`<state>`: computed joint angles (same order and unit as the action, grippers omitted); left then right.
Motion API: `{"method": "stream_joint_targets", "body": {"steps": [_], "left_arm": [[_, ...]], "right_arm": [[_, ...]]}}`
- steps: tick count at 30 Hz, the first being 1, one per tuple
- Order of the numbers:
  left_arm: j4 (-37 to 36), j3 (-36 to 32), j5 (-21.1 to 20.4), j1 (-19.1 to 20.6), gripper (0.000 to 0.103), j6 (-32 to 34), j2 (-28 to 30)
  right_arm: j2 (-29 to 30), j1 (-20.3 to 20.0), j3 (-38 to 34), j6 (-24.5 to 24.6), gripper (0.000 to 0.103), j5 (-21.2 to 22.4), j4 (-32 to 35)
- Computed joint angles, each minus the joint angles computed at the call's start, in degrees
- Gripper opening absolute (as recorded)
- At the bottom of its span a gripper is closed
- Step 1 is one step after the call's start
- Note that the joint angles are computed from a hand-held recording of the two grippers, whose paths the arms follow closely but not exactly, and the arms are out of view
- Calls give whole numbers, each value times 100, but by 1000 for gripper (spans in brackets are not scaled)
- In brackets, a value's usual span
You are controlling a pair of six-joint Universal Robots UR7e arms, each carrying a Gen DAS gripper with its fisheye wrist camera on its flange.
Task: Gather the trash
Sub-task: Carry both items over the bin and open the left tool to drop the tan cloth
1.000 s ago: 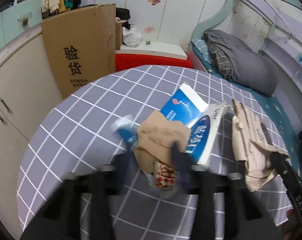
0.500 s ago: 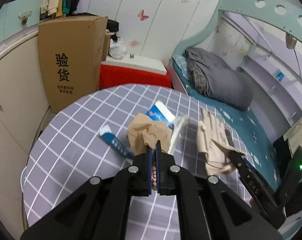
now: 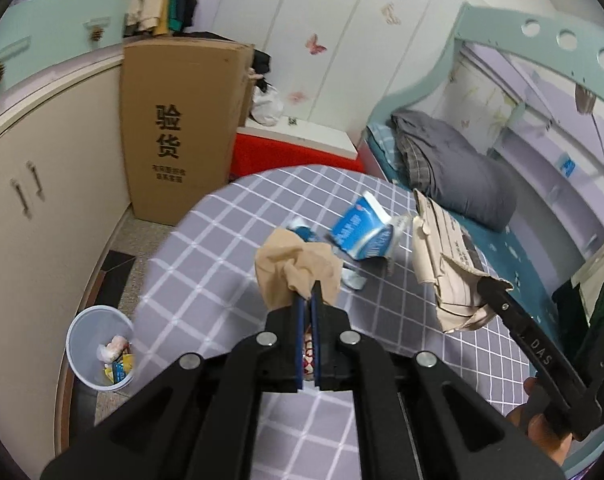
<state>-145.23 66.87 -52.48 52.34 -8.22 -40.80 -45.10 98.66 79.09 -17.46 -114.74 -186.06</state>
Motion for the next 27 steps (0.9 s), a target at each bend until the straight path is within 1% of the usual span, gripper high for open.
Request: {"method": "stream_joint_targets", "body": {"steps": [3, 8, 10, 13, 16, 20, 23, 26, 27], "left_arm": [[-268, 429, 122, 63, 3, -61, -387], [-549, 1087, 398, 201, 3, -177, -1017], [-600, 1314, 511, 283, 3, -290, -1253], [-713, 1682, 827, 446, 3, -412, -1638], [-678, 1890, 1019, 611, 3, -534, -1894], [-471, 1966, 1208, 923, 3, -748, -2086], [-272, 1847, 1341, 1162, 3, -818, -2058], [19, 1572, 1261, 1431, 3, -917, -1911], [78, 1485, 1260, 1502, 3, -918, -1852]], "right_arm": [[131, 225, -49, -95, 48, 99, 79], [569, 624, -346, -241, 48, 271, 431], [806, 769, -532, -265, 48, 351, 664], [1231, 966, -903, -295, 48, 433, 1058], [1613, 1107, -1250, -315, 48, 540, 1435], [2124, 1237, -1782, -305, 48, 547, 1828], [2590, 1300, -2336, -334, 48, 492, 2109], [3122, 1333, -3054, -389, 48, 373, 2414], [3204, 1325, -3152, -396, 48, 357, 2456]]}}
